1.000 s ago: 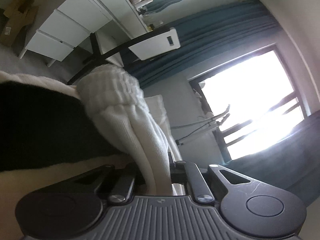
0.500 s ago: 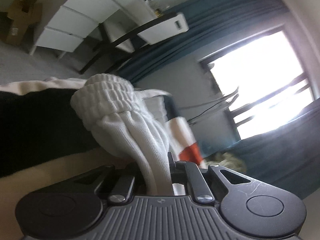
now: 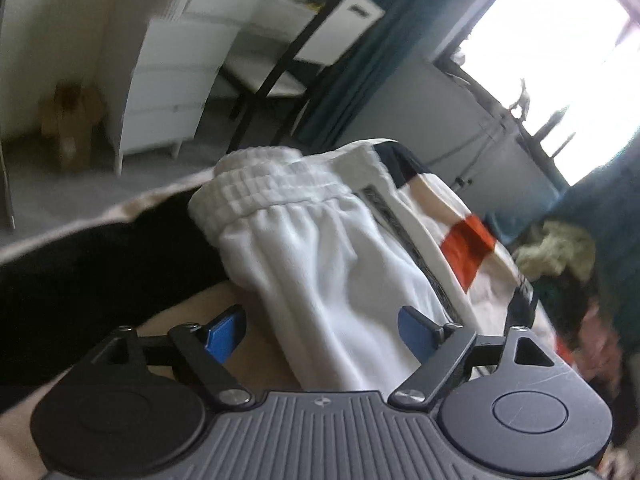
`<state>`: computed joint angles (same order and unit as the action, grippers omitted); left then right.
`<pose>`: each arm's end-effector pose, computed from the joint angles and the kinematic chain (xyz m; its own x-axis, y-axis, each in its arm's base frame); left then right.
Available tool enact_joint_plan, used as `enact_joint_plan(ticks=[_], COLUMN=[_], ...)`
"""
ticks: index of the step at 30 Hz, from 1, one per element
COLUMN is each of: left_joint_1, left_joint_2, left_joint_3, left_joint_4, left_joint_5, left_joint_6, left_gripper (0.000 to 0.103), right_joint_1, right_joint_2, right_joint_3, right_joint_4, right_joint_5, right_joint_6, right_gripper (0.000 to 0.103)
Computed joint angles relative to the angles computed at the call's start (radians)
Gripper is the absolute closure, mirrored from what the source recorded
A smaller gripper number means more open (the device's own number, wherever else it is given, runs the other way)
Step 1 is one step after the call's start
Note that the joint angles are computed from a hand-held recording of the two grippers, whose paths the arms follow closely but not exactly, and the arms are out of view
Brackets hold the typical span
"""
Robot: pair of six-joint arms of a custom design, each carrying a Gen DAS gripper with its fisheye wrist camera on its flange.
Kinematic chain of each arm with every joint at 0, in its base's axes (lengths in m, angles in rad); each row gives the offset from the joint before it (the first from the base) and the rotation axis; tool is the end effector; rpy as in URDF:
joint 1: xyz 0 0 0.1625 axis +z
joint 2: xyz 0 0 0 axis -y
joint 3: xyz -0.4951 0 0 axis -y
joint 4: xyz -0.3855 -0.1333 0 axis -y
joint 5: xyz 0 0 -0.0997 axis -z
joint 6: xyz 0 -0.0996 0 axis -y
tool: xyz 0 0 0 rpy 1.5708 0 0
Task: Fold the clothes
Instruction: 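Lay the folded sweatpants on the bed and open the left gripper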
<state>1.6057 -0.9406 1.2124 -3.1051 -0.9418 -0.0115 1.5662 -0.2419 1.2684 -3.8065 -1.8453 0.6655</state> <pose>0.2187 -0.7629 0.5296 -0.7884 -0.5919 -0.1675 -0.0197 0.2965 -0.9548 0.1026 -0.8057 0.0106 -0.7552 0.4213 -0.5021 0.5949 0.1190 -0.7950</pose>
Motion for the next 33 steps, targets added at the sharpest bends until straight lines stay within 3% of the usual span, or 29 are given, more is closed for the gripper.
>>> enact_joint_plan(ticks=[3, 7, 9, 14, 19, 24, 27, 30, 33], left_joint_1=[-0.043, -0.083, -0.099, -0.130, -0.134, -0.117, -0.111, -0.111, -0.110], left_joint_2=[0.008, 0.013, 0.020, 0.070, 0.167, 0.229, 0.223, 0.220, 0.220], left_joint_3=[0.044, 0.103, 0.130, 0.180, 0.128, 0.079, 0.083, 0.078, 0.063], left_joint_4=[-0.168, -0.287, -0.298, -0.269, -0.183, -0.138, -0.119, -0.105, -0.075], left_joint_5=[0.040, -0.003, -0.033, -0.102, -0.051, 0.033, 0.030, 0.030, 0.028], left_joint_6=[0.191, 0.352, 0.400, 0.519, 0.680, 0.758, 0.737, 0.735, 0.731], left_gripper=[0.012, 0.009, 0.009, 0.009, 0.009, 0.008, 0.008, 0.008, 0.007], right_joint_1=[-0.002, -0.007, -0.014, -0.025, -0.032, -0.006, 0.022, 0.049, 0.083], right_joint_2=[0.009, 0.038, 0.054, 0.073, 0.081, 0.084, 0.091, 0.105, 0.132], right_joint_3=[-0.046, -0.114, -0.137, -0.178, -0.186, -0.213, -0.250, -0.290, -0.352], right_joint_4=[0.067, 0.052, 0.019, 0.041, 0.016, 0.042, 0.105, 0.124, 0.096], right_joint_5=[0.011, 0.076, 0.115, 0.085, 0.069, -0.039, -0.148, -0.229, -0.270], right_joint_6=[-0.064, -0.137, -0.145, -0.124, -0.106, -0.164, -0.249, -0.349, -0.454], right_gripper=[0.049, 0.048, 0.048, 0.049, 0.052, 0.052, 0.080, 0.089, 0.091])
